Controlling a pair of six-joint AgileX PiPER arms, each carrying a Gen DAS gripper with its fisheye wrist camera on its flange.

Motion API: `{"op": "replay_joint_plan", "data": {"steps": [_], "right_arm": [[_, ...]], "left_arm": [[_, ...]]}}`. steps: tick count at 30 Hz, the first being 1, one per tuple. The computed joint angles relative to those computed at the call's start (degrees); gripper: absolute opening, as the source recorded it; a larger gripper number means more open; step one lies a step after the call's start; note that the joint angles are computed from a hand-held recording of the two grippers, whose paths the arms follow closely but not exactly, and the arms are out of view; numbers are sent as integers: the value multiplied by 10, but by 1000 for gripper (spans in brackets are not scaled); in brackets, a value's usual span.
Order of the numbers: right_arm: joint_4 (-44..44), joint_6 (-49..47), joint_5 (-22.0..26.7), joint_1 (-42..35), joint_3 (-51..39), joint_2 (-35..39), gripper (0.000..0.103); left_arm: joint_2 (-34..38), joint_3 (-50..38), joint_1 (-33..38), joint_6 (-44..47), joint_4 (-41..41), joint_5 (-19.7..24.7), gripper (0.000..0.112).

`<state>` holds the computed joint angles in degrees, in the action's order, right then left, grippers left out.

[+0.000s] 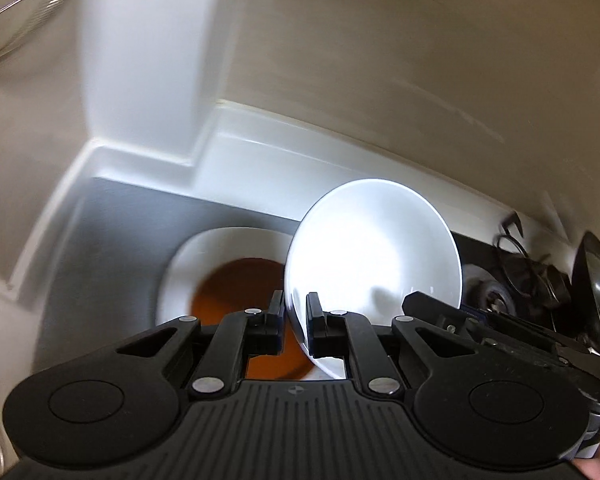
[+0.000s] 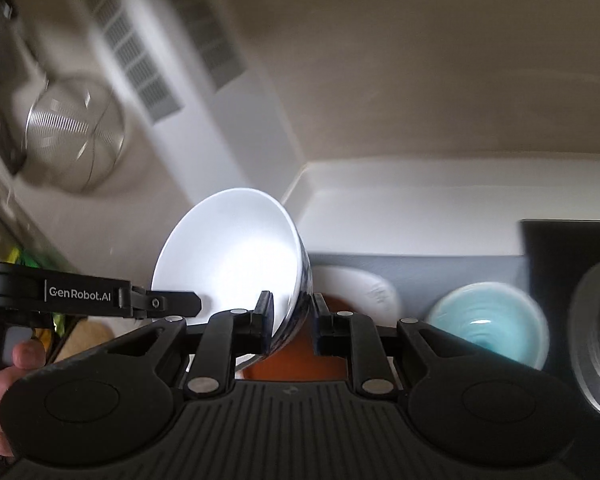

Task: Organize plates and bowls

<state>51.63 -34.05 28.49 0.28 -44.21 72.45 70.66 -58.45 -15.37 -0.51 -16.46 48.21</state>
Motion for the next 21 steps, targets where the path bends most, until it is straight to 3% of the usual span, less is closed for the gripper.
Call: {"op": "replay_joint_plan", "data": {"steps": [5, 10, 21], "right_arm": [[51, -95, 79, -131, 20, -25, 21], [119, -196, 149, -254, 32, -7, 21], [143, -312, 136, -313, 42, 116, 21]], "left_arm": [[44, -46, -112, -117, 69, -2, 11], [109, -96, -155, -136, 65, 7, 11], [271, -178, -214, -211, 111, 7, 11]]}}
